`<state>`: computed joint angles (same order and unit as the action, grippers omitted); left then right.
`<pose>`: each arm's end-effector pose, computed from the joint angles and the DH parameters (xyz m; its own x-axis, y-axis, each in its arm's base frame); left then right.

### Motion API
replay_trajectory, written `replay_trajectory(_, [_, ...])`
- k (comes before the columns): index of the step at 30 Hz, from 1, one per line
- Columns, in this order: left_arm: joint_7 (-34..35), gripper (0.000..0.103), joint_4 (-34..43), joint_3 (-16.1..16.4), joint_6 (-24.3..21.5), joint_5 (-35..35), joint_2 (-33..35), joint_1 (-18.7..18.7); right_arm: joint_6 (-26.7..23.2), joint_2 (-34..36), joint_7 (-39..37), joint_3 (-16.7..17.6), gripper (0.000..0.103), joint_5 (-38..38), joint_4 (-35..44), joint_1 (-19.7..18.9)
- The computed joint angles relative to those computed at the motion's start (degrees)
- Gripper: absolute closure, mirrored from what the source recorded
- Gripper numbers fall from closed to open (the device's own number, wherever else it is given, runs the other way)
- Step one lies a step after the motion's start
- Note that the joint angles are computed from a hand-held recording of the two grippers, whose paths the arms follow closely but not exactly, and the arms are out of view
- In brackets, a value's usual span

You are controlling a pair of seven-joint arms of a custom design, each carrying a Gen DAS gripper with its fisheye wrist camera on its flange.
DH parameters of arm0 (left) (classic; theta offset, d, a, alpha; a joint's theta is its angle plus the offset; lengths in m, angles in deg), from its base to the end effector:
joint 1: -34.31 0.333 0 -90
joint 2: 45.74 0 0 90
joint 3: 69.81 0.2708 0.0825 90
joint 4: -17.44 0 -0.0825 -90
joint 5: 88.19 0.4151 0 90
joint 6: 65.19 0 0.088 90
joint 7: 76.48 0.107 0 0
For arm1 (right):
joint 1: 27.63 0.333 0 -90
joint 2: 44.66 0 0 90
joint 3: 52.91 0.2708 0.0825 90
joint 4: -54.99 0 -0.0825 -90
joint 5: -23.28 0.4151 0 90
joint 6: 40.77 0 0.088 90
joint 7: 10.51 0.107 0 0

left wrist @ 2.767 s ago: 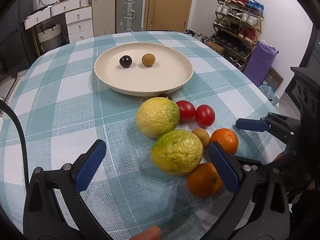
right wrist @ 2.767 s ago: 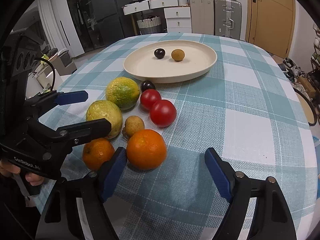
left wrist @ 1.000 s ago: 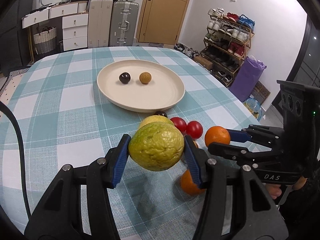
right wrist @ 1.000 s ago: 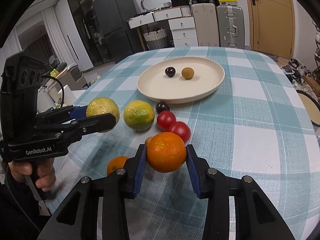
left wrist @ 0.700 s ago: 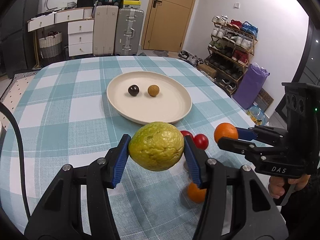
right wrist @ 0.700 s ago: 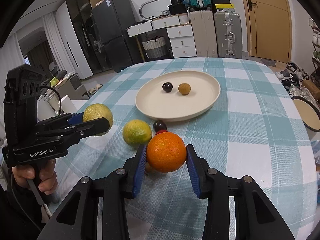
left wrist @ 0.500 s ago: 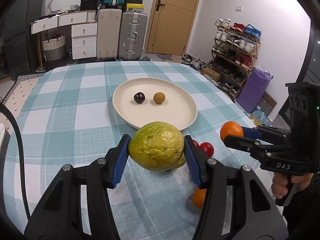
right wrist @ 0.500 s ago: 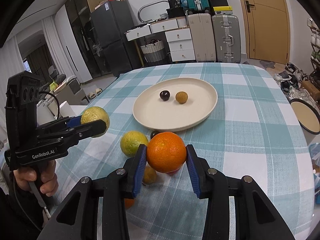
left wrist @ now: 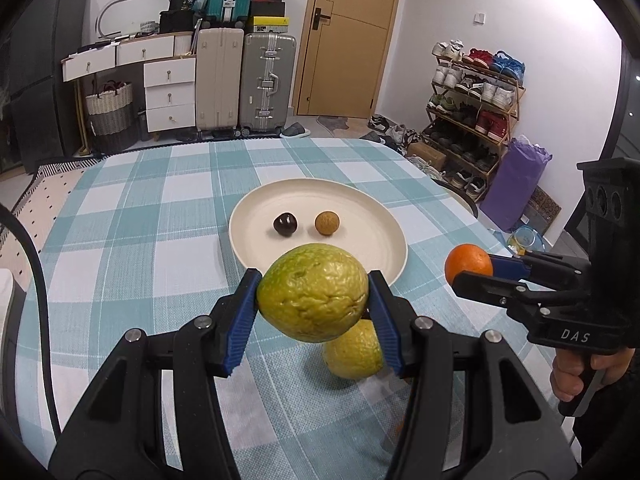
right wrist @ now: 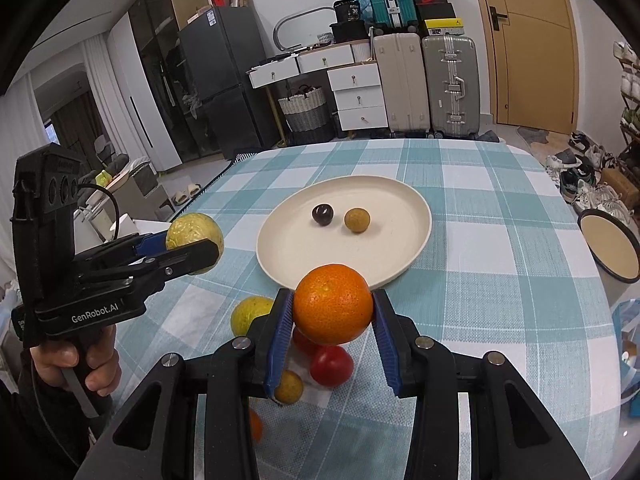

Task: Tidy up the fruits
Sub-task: 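Carry the citrus and orange onto the cream plate and open both grippers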

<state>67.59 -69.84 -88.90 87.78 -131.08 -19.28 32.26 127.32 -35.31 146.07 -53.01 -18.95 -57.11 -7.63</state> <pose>0.7083 -0.2115 0.4250 -0.6671 -0.7286 0.1553 -0.5287 0.3162 -0.7877 0.5985 0.2625 0.4169 -0.0414 -0.9698 -0.2402 -0.6519 0.2084 -0.7291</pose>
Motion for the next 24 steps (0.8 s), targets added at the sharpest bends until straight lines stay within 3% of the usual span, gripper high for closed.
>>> replay_trajectory(24, [-10.1,0.052,16.6,0.8,-1.5,11.4,13.3,-3.2,-0.7,8.2,-6.6,-1.5,0.063,8.5,9.1,-0.3])
